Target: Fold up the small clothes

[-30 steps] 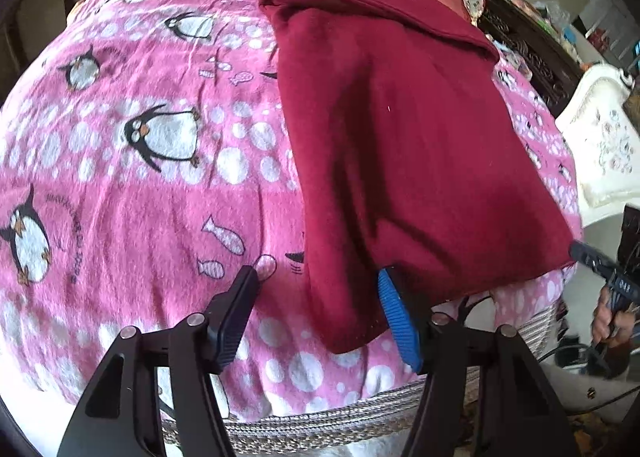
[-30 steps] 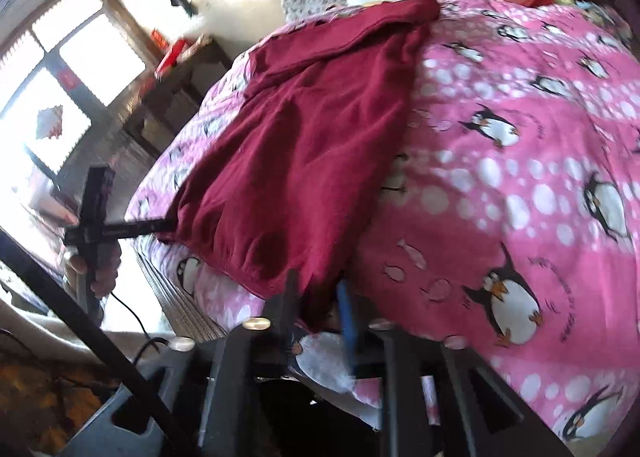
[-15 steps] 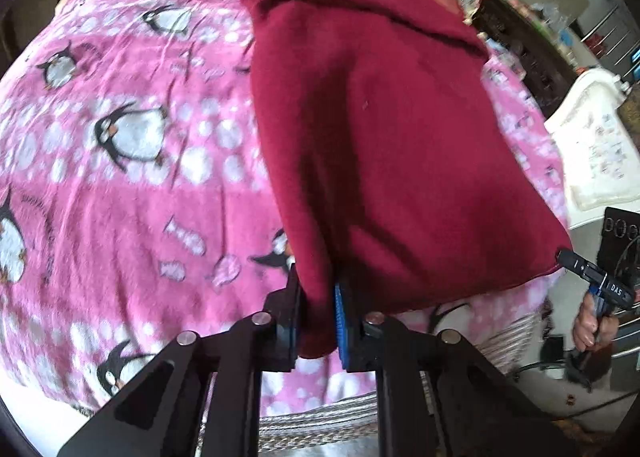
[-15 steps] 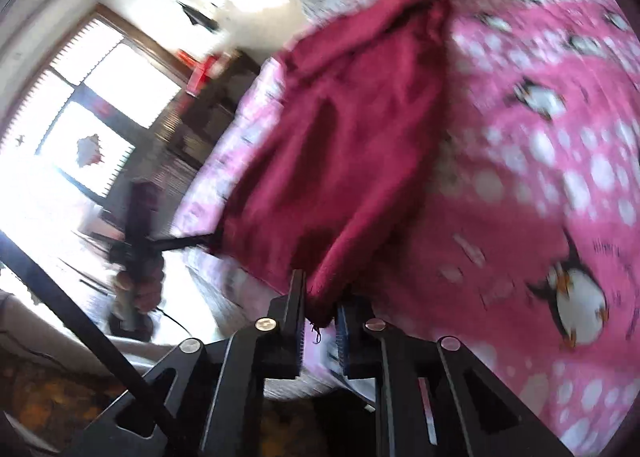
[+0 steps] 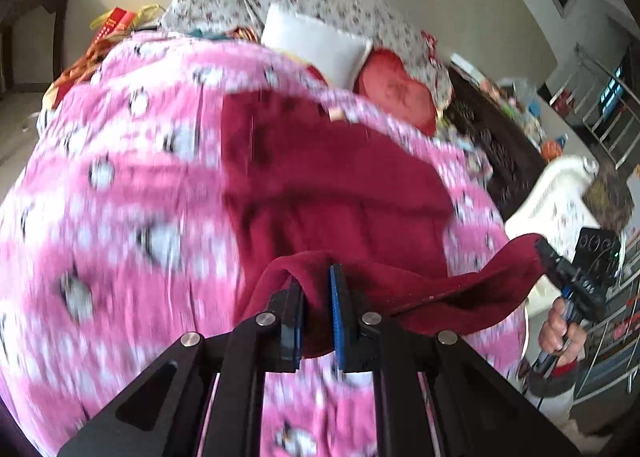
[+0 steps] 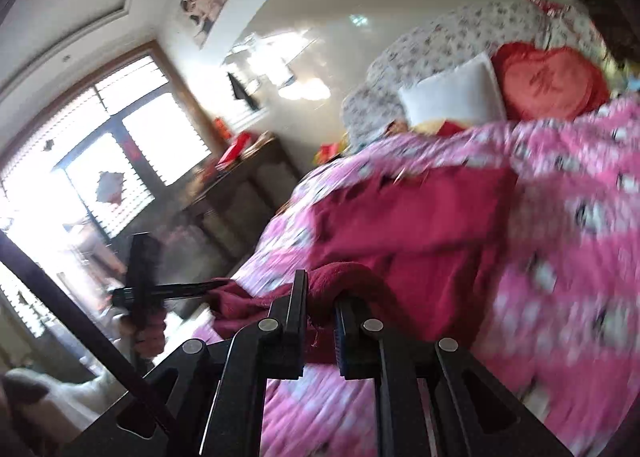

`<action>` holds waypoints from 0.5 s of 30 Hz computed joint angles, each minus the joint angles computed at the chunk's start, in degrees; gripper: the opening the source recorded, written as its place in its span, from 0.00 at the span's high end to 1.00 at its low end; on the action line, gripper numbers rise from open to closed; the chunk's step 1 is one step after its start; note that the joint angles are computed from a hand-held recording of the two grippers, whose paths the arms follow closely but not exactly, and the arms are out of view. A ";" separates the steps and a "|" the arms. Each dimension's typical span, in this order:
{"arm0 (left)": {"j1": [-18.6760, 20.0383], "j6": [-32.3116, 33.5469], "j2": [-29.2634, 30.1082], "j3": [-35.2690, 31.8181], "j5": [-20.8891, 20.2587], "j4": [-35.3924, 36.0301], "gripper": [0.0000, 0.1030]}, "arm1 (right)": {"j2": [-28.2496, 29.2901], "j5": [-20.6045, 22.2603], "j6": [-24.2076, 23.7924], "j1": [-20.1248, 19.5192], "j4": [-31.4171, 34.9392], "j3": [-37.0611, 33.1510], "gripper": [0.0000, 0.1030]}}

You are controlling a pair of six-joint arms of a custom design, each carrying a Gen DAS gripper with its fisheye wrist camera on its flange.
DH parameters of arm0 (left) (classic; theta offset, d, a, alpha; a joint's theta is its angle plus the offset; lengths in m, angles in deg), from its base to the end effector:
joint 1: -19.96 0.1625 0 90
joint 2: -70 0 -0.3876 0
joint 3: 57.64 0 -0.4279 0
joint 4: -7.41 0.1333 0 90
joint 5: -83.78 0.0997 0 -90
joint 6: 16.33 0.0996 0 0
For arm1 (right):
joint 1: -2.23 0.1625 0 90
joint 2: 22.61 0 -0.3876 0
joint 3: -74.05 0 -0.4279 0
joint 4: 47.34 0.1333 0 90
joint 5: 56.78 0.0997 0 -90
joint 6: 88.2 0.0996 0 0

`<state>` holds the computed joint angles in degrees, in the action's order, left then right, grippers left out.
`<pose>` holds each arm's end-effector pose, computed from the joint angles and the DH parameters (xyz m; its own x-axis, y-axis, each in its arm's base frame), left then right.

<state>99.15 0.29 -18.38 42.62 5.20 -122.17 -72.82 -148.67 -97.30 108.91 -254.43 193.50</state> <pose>0.0446 -0.5821 0.4218 -0.8916 0.3383 -0.3009 0.4394 0.8066 -0.3953 0.2797 -0.4804 0.0673 -0.9218 -0.3618 0.1391 -0.3427 0.5931 -0.7286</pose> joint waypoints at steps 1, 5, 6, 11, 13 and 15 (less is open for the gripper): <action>-0.11 -0.33 1.67 -2.02 0.25 -0.38 0.89 | 0.86 -0.46 0.40 -0.35 1.36 -2.64 0.89; -1.18 -1.77 11.21 -12.03 2.43 -1.79 0.89 | 4.00 -3.45 0.09 -0.89 5.93 -11.48 0.89; -1.55 -1.98 14.38 -15.07 3.59 -2.18 0.89 | 5.16 -4.66 -0.05 -1.17 7.02 -14.33 0.89; -2.12 -3.31 26.95 -26.88 9.19 -3.41 0.89 | 10.21 -7.74 0.73 -3.61 12.57 -26.09 0.90; -1.42 -4.83 32.10 -32.08 10.38 -3.03 0.89 | 13.03 -10.28 0.85 -4.29 14.99 -31.25 0.90; -0.51 -5.65 36.49 -37.52 11.00 -1.08 0.89 | 16.57 -11.42 2.85 -6.06 17.94 -37.08 0.90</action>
<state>98.64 -5.36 18.11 5.10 16.20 -123.25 -56.25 -160.09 -94.44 102.84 -236.48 156.42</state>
